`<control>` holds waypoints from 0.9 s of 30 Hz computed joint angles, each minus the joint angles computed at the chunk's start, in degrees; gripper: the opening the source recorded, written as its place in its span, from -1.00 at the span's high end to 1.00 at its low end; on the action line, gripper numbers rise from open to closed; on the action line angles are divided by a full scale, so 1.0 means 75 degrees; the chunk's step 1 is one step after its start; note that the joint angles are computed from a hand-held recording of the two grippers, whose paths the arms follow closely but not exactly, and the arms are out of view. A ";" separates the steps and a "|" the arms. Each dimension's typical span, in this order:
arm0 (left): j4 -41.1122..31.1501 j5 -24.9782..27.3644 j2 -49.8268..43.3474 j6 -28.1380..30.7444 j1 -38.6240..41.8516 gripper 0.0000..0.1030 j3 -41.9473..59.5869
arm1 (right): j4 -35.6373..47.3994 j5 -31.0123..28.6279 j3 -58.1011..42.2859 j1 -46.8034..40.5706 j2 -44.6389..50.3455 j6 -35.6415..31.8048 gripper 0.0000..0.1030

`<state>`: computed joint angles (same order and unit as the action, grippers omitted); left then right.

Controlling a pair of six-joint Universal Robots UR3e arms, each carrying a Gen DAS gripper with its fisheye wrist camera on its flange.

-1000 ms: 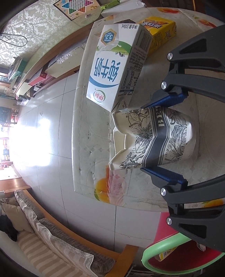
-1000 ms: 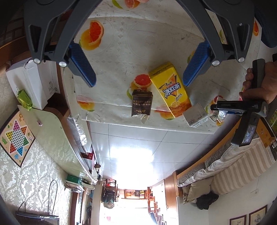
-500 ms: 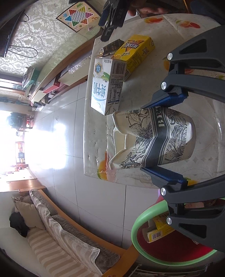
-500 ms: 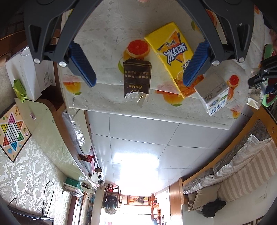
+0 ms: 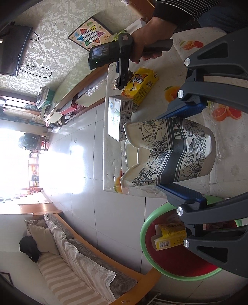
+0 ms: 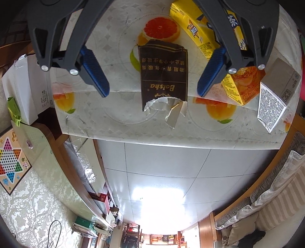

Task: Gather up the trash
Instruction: 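Grasp the brown Baisha cigarette pack with the right tool while the left tool holds the cup, then carry the paper cup into the red bucket and open the left tool while the right tool carries the pack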

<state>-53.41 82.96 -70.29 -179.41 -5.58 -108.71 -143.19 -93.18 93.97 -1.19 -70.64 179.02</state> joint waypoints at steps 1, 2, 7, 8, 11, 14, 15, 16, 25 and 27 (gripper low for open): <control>-0.0065 -0.0032 0.0077 0.0023 0.0034 -0.14 -0.0014 | 0.0101 -0.0048 -0.0075 0.0021 0.0060 0.0011 -0.43; -0.0080 0.0029 0.0126 0.0056 0.0014 -0.14 -0.0028 | 0.0172 -0.0026 -0.0095 0.0016 0.0089 -0.0014 -0.29; -0.0221 0.0104 0.0343 0.0068 0.0029 -0.14 -0.0086 | 0.0243 0.0103 0.0015 0.0024 0.0036 -0.0193 0.11; -0.0280 0.0079 0.0432 0.0089 0.0080 -0.14 -0.0100 | 0.0197 0.0063 0.0100 0.0045 -0.0054 -0.0238 0.12; -0.0435 -0.0033 0.0708 0.0196 0.0266 -0.14 -0.0140 | 0.0100 0.0071 0.0401 -0.0012 -0.0477 -0.0327 0.13; -0.0501 -0.0068 0.0959 0.0202 0.0362 -0.14 -0.0193 | 0.0033 0.0028 0.0767 -0.0065 -0.1096 -0.0453 0.13; -0.0572 -0.0136 0.1079 0.0216 0.0449 -0.14 -0.0221 | 0.0059 0.0029 0.0887 -0.0090 -0.1341 -0.0503 0.13; -0.0652 -0.0200 0.1224 0.0240 0.0547 -0.14 -0.0263 | 0.0122 0.0047 0.1007 -0.0114 -0.1614 -0.0543 0.13; -0.2219 -0.1380 0.3143 0.1290 0.2609 -0.14 -0.0591 | 0.1114 0.0215 0.1781 0.0105 -0.4098 -0.0761 0.13; -0.3045 -0.1922 0.3761 0.1891 0.3533 -0.14 -0.0523 | 0.1415 0.0308 0.1836 0.0251 -0.4499 -0.0644 0.13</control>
